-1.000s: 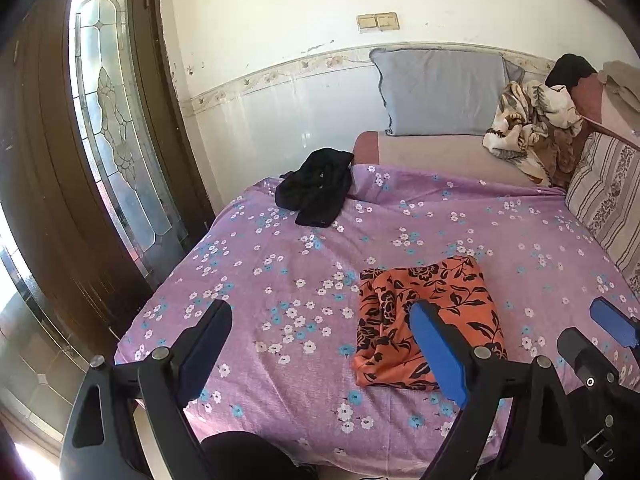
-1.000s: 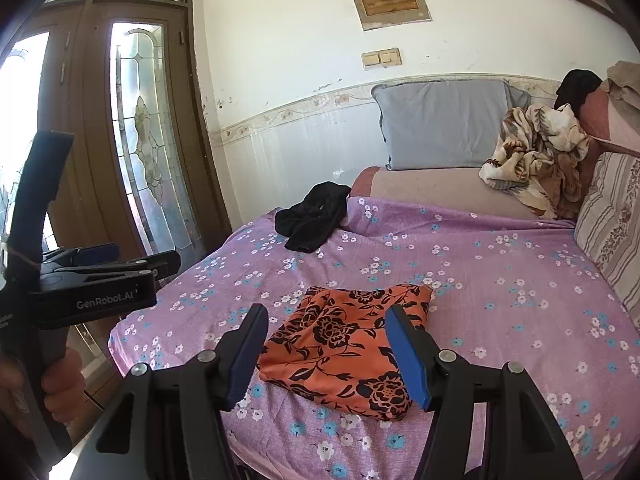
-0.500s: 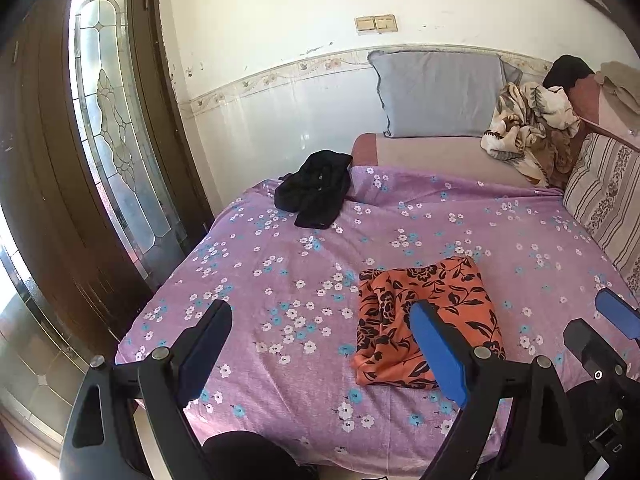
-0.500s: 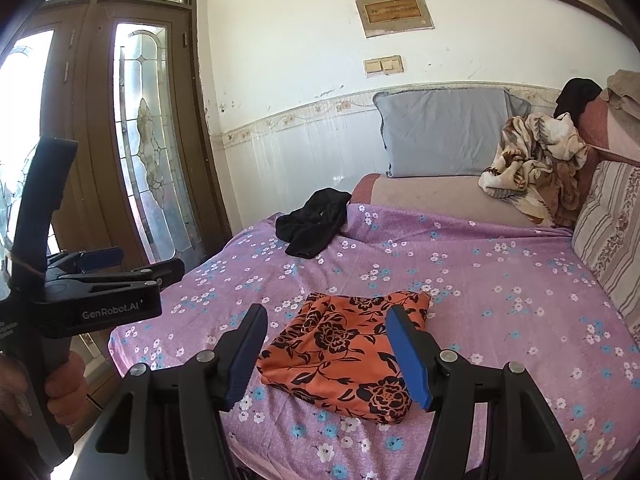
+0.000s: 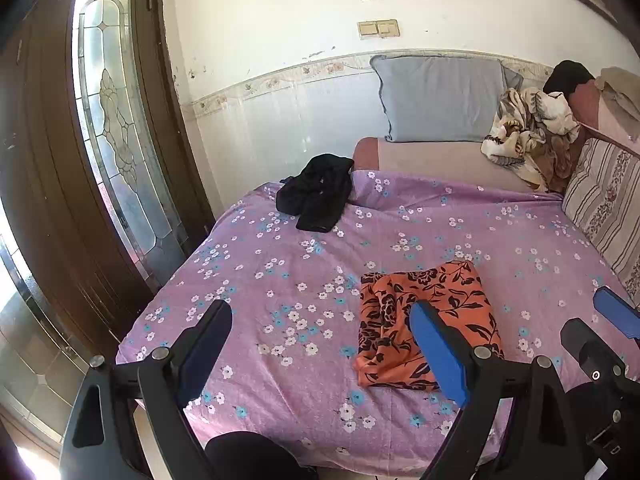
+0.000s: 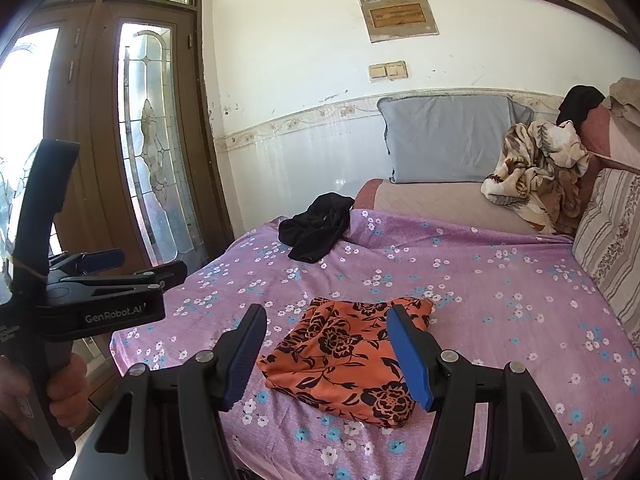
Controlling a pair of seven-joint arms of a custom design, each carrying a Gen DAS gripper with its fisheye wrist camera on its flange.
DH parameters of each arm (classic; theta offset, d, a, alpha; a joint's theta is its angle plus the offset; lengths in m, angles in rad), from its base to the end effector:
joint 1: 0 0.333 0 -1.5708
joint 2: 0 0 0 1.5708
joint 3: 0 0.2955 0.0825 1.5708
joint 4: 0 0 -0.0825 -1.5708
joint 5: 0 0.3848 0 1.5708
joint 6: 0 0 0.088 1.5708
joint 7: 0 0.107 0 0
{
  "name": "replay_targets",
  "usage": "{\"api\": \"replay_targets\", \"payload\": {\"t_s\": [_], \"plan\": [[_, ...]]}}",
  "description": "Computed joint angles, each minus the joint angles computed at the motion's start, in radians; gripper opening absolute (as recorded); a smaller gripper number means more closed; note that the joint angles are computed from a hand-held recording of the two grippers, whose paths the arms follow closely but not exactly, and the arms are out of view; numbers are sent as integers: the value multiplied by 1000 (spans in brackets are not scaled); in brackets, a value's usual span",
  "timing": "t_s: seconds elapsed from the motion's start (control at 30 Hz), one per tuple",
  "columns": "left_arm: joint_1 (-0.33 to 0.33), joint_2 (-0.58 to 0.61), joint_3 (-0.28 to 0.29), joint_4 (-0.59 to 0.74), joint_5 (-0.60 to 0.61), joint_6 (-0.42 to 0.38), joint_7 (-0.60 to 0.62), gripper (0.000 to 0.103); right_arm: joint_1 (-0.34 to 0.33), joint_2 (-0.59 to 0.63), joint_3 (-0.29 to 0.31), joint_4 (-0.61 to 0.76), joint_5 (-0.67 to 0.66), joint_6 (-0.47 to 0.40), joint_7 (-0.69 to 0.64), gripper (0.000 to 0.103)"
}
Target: Fold small clothes
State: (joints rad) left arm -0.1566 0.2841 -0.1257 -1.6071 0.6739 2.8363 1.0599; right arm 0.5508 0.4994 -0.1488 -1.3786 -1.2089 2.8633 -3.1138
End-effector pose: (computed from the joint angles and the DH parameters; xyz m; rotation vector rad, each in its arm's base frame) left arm 0.6544 -0.2119 0.5510 -1.3388 1.8032 -0.8191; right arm 0.6425 0.3562 0.4947 -1.3547 1.5110 -0.8081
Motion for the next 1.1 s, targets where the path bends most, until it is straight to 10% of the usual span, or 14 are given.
{"api": "replay_targets", "payload": {"t_s": [1.1], "plan": [[13,6,-2,9,-27,13,5,91,8,71,-1,102,130,-1,-143,67]]}}
